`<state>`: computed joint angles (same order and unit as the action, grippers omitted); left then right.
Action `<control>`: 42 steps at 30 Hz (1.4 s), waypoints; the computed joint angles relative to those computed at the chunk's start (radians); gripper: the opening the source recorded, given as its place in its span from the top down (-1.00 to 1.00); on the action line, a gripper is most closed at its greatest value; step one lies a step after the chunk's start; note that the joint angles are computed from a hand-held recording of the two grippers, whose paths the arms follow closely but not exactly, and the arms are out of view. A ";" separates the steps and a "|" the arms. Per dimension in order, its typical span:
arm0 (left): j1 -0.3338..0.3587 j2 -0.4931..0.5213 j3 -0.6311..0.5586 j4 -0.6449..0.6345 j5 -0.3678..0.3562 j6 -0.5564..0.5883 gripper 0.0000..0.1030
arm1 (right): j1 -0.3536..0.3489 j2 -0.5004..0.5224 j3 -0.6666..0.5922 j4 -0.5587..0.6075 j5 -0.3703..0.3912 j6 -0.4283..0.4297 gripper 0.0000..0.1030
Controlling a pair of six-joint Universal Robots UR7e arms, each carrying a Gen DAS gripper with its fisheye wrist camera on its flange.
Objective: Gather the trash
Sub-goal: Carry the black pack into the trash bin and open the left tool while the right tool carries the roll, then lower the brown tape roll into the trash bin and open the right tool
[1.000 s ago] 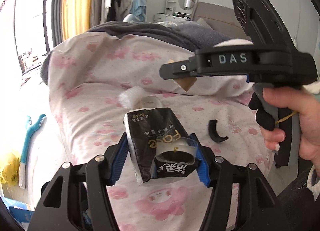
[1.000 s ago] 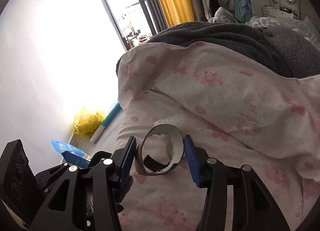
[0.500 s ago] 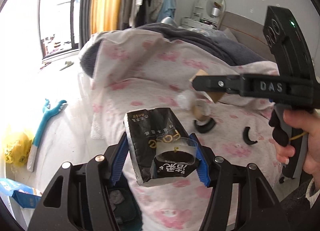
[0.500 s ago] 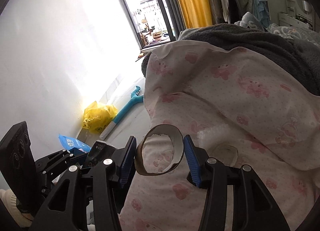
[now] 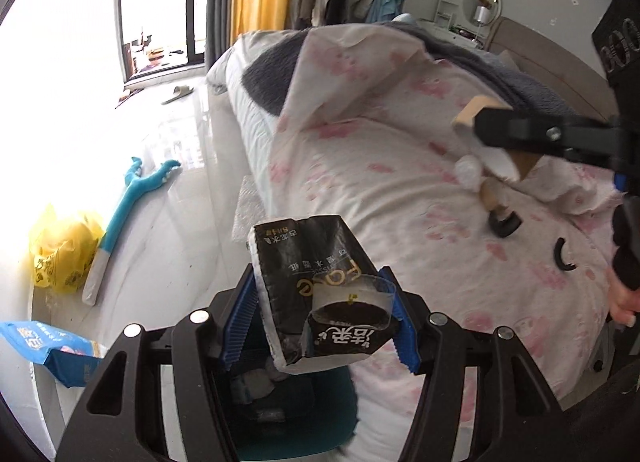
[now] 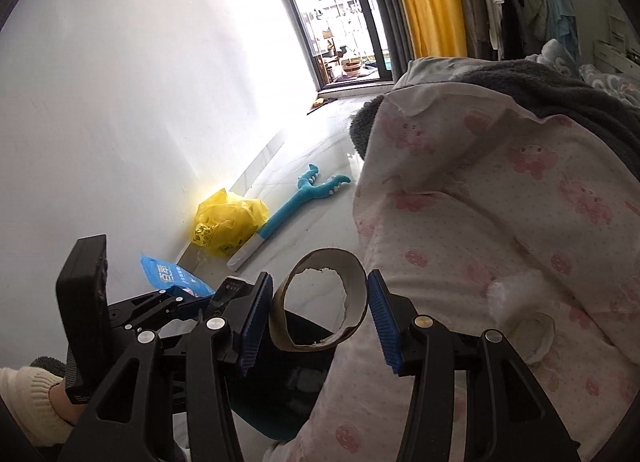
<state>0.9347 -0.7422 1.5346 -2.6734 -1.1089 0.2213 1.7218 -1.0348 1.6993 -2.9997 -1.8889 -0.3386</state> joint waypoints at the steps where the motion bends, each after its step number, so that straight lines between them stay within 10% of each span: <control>1: 0.009 0.000 -0.006 0.014 0.003 -0.007 -0.22 | 0.006 0.010 -0.007 0.005 0.000 -0.004 0.03; 23: 0.152 0.000 -0.099 0.361 0.046 -0.120 -0.26 | 0.054 0.200 -0.164 0.154 -0.035 -0.005 0.03; 28: 0.172 -0.016 -0.093 0.404 0.036 -0.122 -0.59 | 0.055 0.244 -0.207 0.192 -0.042 0.009 0.03; 42: 0.189 -0.099 -0.039 0.274 0.025 -0.091 -0.72 | 0.054 0.367 -0.302 0.289 -0.107 0.074 0.03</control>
<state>1.1237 -0.8416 1.4956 -2.3998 -1.0838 0.1300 1.7763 -0.6678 1.3969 -2.7104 -1.9961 -0.2650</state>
